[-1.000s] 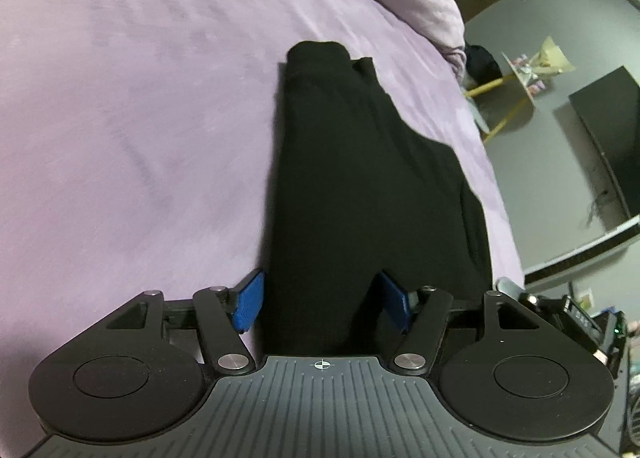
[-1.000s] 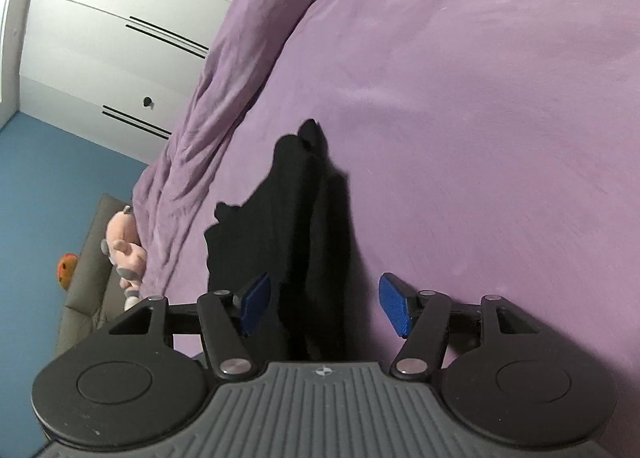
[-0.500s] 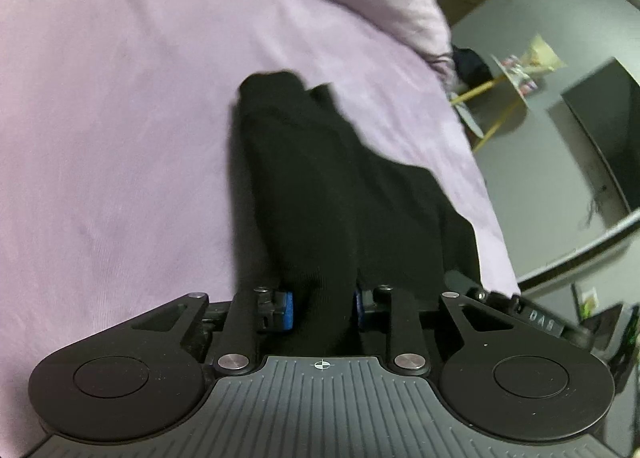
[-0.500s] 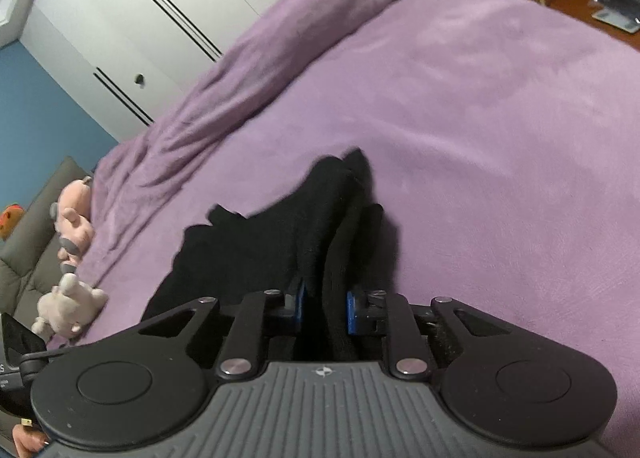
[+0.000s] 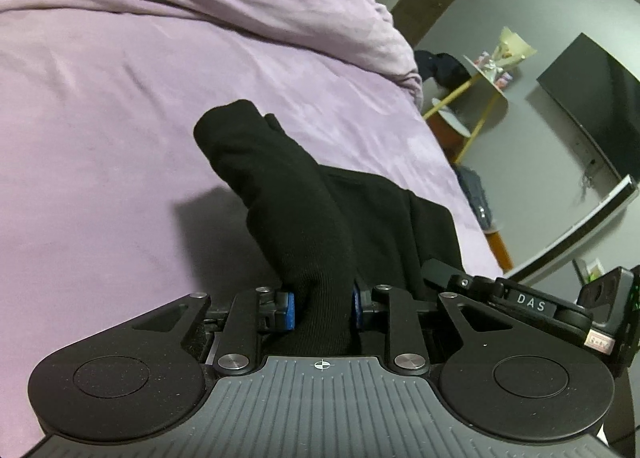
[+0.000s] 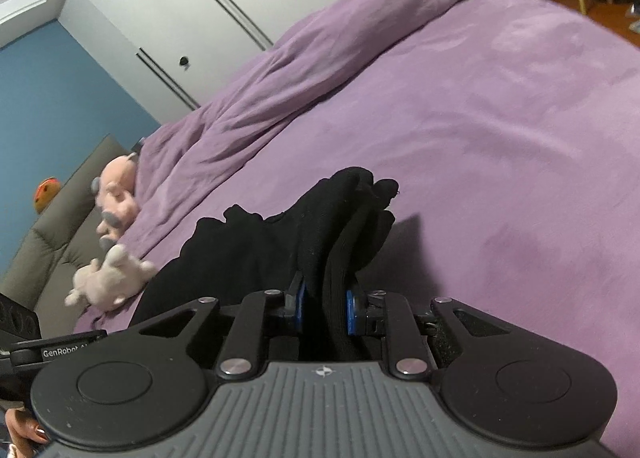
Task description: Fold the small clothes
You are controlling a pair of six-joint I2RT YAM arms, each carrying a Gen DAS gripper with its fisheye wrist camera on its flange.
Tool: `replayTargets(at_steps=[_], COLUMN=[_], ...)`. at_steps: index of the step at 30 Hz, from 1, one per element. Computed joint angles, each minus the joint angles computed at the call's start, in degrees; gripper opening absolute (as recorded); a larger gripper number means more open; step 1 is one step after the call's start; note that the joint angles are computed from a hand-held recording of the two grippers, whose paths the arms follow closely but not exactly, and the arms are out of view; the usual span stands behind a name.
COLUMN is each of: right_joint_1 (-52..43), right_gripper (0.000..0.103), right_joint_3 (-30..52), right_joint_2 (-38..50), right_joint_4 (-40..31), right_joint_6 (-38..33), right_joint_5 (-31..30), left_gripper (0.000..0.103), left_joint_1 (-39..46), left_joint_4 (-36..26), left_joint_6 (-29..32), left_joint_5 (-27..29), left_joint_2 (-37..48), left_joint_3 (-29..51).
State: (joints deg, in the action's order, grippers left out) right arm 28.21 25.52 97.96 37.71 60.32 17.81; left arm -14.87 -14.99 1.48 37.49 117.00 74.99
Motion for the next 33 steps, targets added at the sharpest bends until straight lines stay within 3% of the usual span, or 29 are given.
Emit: replayTargets(at_steps=[5,9,11,13,17,22,25,28,31,33], right_joint_1=[6.7,10.8,12.3,14.9,17.8,14.4,13.5,12.8,11.4,10.0], right_gripper=[0.018,0.019,0.022,0.024,0.024,0.024,0.024,0.013,0.0,0.0], right_joint_3=[1.3,3.7,7.0,8.8,11.1,22.9,32.9,38.4,33.2,27.9], right_joint_2=[0.8,5.9,7.3,5.7,2.9,14.4,22.8,28.4,28.3,27.7], right_joint_4=[-1.7,-3.6,-10.9,-18.3,-24.5,-21.3,-26.8,-31.9,-24.8,-16.7], right_joint_6=[6.7,12.3,14.1,14.4,15.9,5.3,1.0,-2.1,-4.1,-3.5], right_joint_5=[0.3,0.1,0.5,6.0,15.2,7.2,9.7,14.3,16.0,14.5], left_gripper=[0.028,0.031,0.032,0.036,0.039,0.049,0.05,0.056,0.068,0.08], left_joint_1=[5.5,10.2,11.4,12.4,14.4,7.4,3.8,-0.4,-2.5,-4.8], left_joint_4=[-8.5,-11.8,-13.7,-13.6,-5.4,9.9,19.6,28.6,33.1,36.8], left_joint_6=[4.5,9.3,9.6,9.4,8.0,-1.5,-5.0,-5.8,-6.0,-3.0], left_joint_5=[0.9,0.8,-2.1,-5.6,-5.2,-11.2,-18.6,-26.7,-30.2,-33.2], left_joint_2=[-5.2,-5.2,-2.3,-0.9,-6.2,-6.4,-3.1,2.0,5.4,6.4], left_joint_3=[-2.9,-6.7,-6.7,-7.4,-12.7,-15.9,-17.8,-17.8,-17.0,-18.1])
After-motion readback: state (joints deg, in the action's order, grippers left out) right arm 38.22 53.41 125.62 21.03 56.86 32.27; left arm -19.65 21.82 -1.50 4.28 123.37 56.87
